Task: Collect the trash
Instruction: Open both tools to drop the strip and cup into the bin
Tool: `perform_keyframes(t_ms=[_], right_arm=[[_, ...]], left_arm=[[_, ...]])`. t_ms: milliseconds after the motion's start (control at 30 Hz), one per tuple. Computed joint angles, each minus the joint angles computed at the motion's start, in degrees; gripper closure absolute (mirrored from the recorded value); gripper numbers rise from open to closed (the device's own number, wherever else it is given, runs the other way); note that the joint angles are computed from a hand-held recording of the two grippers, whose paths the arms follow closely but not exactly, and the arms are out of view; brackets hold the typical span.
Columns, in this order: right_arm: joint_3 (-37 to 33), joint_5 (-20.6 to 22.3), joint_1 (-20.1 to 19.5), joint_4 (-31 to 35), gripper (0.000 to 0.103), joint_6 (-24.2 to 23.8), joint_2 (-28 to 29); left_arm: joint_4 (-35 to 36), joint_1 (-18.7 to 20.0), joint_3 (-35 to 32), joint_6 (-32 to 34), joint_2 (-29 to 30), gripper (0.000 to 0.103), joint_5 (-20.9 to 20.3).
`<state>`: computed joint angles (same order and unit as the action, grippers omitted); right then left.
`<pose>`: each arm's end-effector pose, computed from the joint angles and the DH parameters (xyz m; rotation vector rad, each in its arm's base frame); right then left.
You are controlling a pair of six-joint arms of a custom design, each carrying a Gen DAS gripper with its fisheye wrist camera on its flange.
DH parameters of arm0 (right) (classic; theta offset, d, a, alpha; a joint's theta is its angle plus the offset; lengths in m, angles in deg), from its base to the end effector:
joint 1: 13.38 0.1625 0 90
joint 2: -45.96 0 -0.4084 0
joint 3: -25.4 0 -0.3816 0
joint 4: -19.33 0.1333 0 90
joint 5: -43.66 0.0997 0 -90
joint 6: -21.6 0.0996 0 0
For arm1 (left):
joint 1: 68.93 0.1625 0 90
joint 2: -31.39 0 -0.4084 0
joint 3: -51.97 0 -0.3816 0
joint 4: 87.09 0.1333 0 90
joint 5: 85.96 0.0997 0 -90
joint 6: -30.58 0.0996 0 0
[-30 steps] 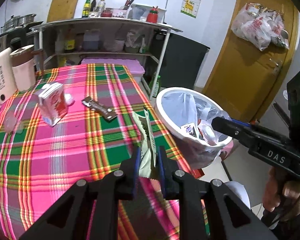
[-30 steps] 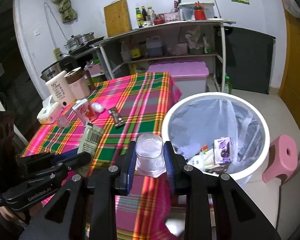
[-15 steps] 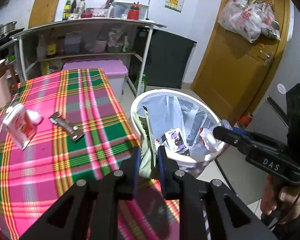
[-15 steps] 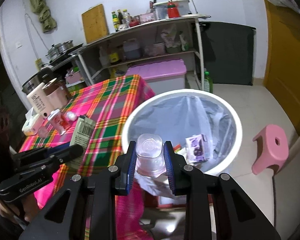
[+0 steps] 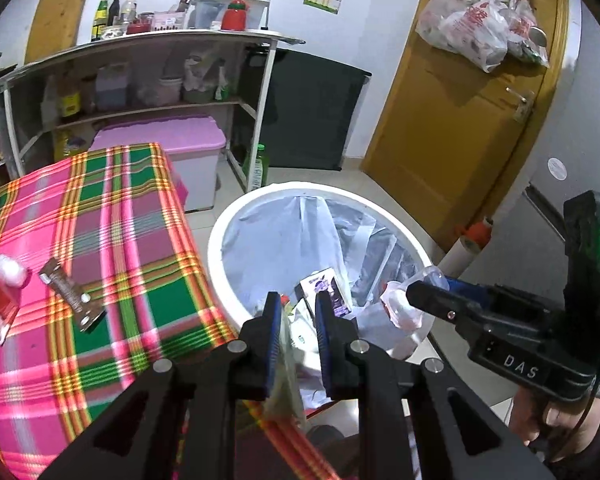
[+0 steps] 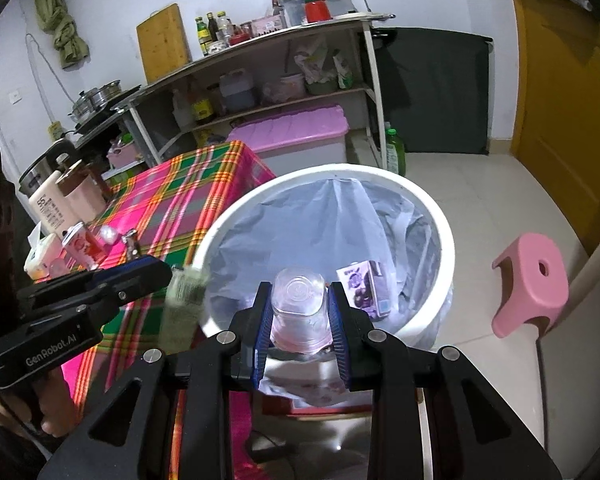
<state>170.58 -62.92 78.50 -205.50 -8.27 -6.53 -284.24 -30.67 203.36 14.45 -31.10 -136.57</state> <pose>0.1169 -0.3651 0.1014 0.5617 -2.5002 0.8663 -0.1255 -0.3492 0.1013 0.6549 2.5296 -0.8689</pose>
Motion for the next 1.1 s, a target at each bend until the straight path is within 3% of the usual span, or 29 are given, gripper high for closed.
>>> perform_keyframes(t_ms=[267,433,600,900,1033,1100], right_arm=[[-1.6,-0.6,-1.8,1.5,0.074,-0.4,0.5],[-1.8,-0.1,-2.2,1.7,0.074,-0.8,0.3],[-2.0,-0.1,-2.0,1.6,0.074,-0.8,0.7],[-2.4,-0.6,-1.5,2.9,0.073,-0.8,1.0],[-2.2,-1.0,-1.4,1.6,0.061,-1.1,1.4],[-1.9,-0.5,-1.4,1.1,0.06,-1.1,1.3]], left_arm=[[-0.8,2.9,-2.6,1.8,2.4,0.085,-1.6],[-1.0,3.8,-1.6,1.6,0.0,0.085,-0.8],[-0.4,4.0,-0.4,0.7,-2.8,0.085,1.1],[0.1,3.0,1.0,0.0,-3.7,0.085,1.1],[0.6,2.4,1.5,-0.5,-4.2,0.084,1.6],[1.0,2.4,1.6,-0.7,-4.5,0.084,1.8]])
